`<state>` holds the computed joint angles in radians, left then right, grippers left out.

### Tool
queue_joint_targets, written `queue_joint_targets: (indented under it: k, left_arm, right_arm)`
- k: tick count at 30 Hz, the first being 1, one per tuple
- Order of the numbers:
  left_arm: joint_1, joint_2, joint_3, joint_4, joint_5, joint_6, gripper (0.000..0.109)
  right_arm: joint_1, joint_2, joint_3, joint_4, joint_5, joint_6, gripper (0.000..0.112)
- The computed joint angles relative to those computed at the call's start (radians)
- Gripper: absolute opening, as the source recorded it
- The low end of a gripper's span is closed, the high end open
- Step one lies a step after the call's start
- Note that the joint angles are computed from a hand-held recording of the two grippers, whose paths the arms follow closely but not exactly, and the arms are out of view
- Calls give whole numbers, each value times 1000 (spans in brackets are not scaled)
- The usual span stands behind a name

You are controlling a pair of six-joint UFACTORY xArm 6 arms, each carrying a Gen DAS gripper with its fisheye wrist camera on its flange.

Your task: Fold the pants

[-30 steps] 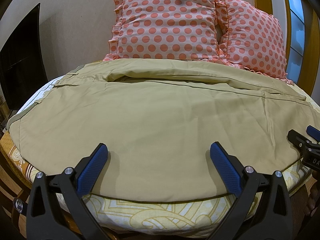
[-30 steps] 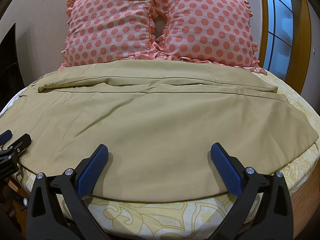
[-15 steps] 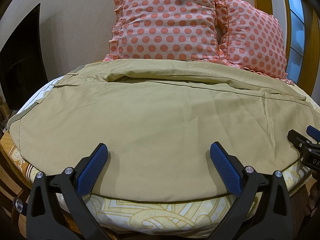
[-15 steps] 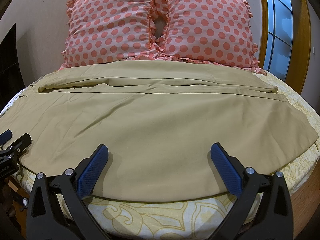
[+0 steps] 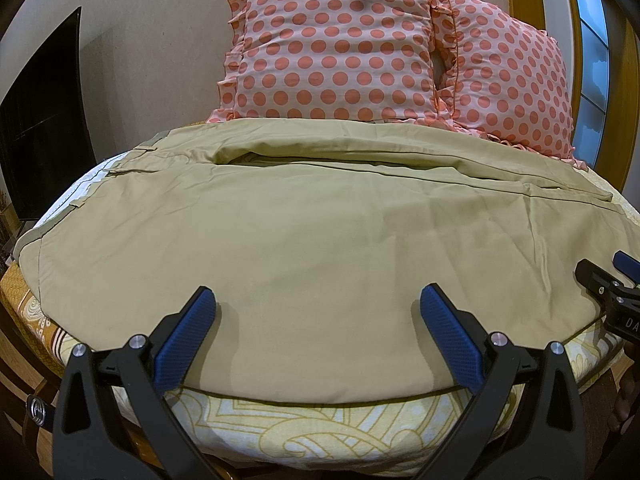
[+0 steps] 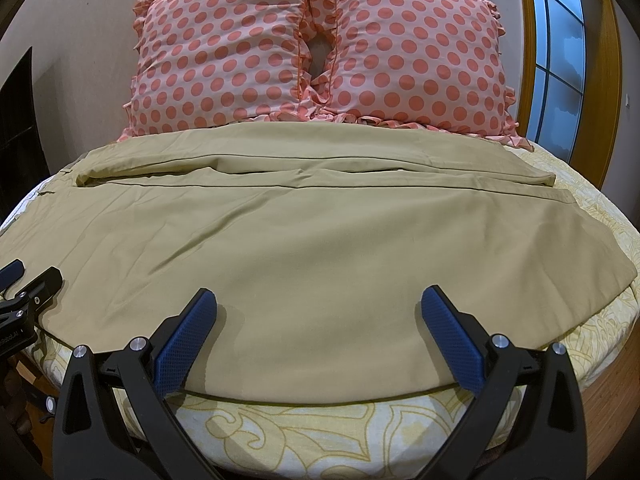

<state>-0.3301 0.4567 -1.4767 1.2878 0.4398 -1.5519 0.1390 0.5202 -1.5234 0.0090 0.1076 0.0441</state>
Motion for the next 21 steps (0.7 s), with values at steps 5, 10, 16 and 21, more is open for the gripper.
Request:
queue_joint_targets:
  k: [5,10,16,21]
  left_arm:
    - [0,0,0,0,0,0,101]
    - [0,0,0,0,0,0,101]
    - [0,1,-1,-4,0,4,101]
    - [3,-5,4,-21,-3,21,101]
  right_arm:
    - [0,0,0,1,0,-1,102]
    - [0,-1,1,2,-2,-2,102]
    - [0,0,1,8,5,-8,102]
    - [1,2,-17,31,38,-31,102]
